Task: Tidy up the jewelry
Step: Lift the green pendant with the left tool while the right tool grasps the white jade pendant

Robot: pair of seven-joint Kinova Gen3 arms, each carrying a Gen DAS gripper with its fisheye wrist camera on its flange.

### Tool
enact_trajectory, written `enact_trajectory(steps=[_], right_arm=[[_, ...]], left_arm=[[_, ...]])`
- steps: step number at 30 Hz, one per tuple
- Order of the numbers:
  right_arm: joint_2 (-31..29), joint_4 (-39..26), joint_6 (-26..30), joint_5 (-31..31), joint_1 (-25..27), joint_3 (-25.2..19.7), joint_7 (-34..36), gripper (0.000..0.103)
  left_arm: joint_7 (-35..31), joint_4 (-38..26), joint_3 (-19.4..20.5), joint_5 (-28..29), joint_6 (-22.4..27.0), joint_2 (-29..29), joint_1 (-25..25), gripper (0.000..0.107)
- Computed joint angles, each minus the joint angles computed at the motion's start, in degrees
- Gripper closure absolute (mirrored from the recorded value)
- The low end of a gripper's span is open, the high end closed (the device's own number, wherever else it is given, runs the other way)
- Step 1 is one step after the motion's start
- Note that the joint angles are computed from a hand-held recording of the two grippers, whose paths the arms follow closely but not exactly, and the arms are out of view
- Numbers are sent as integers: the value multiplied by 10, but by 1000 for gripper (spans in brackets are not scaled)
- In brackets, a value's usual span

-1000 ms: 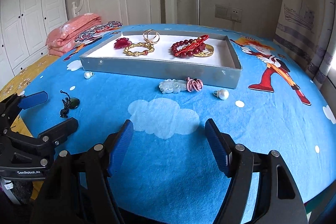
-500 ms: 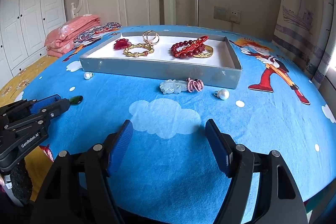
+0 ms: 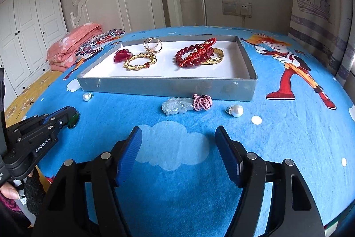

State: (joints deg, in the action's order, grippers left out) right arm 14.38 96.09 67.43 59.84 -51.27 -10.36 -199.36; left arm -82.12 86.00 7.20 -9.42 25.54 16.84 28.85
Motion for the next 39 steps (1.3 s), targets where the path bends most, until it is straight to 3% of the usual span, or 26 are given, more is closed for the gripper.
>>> enact_trajectory(steps=[4,20,24,28,31,35,39], right_arm=[[-17,2,-49,-21,34,4,3,40],[1,-76,-50,-115,73,22,170,40],[5,-77,-50,-113,46,29,218,56],[-17,-40,-97,-109,50,-15,235,64],[-2,-51,-52,-94,6,12,231,64],[5,-69,-29,-100,22,13,222,64],[26,-106,-26,-111,33,20,261,64]], left_arm=[[26,-4,-22,-34,-6,6,26,100],[12,3,-9,-20,-14,3,11,100],[12,3,-9,-19,-14,4,11,100],[18,1,-12,-19,-9,4,13,98],[36,-5,-22,-33,0,5,25,98],[42,-17,-17,-34,15,9,22,98],[43,-37,-11,-25,36,17,15,98]])
